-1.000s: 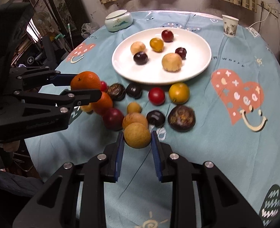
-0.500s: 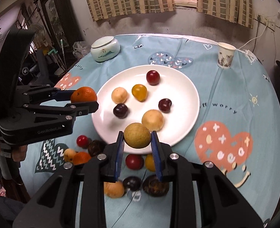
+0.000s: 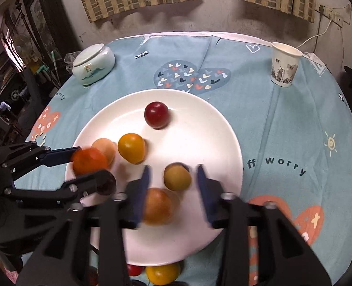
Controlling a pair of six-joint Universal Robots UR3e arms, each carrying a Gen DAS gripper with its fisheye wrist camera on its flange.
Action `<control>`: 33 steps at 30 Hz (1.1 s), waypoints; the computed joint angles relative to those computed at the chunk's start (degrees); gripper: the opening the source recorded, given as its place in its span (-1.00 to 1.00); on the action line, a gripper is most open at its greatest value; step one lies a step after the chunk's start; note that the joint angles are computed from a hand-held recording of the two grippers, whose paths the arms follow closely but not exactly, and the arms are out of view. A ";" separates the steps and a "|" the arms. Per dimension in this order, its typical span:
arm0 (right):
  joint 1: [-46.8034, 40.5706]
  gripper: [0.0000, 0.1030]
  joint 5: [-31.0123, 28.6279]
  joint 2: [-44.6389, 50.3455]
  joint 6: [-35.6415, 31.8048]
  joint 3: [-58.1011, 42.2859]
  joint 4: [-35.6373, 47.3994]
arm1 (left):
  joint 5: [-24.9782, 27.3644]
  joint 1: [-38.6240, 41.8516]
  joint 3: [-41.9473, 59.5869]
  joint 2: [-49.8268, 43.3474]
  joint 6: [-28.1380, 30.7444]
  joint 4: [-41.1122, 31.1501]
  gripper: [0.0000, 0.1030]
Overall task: Organize fruits
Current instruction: 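Carry both fruits over the white plate and open both grippers, then grasp the large tan round fruit with the right gripper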
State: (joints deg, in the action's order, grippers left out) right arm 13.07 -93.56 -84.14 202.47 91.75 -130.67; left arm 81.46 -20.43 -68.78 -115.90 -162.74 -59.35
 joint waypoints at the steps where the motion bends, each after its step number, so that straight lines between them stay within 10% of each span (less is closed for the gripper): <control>1: -0.08 0.04 -0.65 -0.32 0.18 0.46 -0.73 | -0.72 0.44 0.21 0.27 0.11 -0.37 0.14; 14: 11.15 0.04 -1.61 -15.36 5.26 9.79 2.95 | -8.41 14.55 -18.63 22.06 5.94 0.03 0.39; 21: 27.59 0.04 -4.35 -12.45 14.38 12.90 2.62 | -11.52 28.53 -34.73 37.76 16.09 -8.70 0.42; 33: 28.54 0.04 -4.19 -6.32 17.15 13.96 -0.83 | -12.89 40.24 -44.70 52.41 25.57 -17.88 0.43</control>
State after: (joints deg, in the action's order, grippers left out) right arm 41.61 -97.75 -90.45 219.62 105.71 -131.50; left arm 68.57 19.81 -113.48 -63.49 -137.16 -77.23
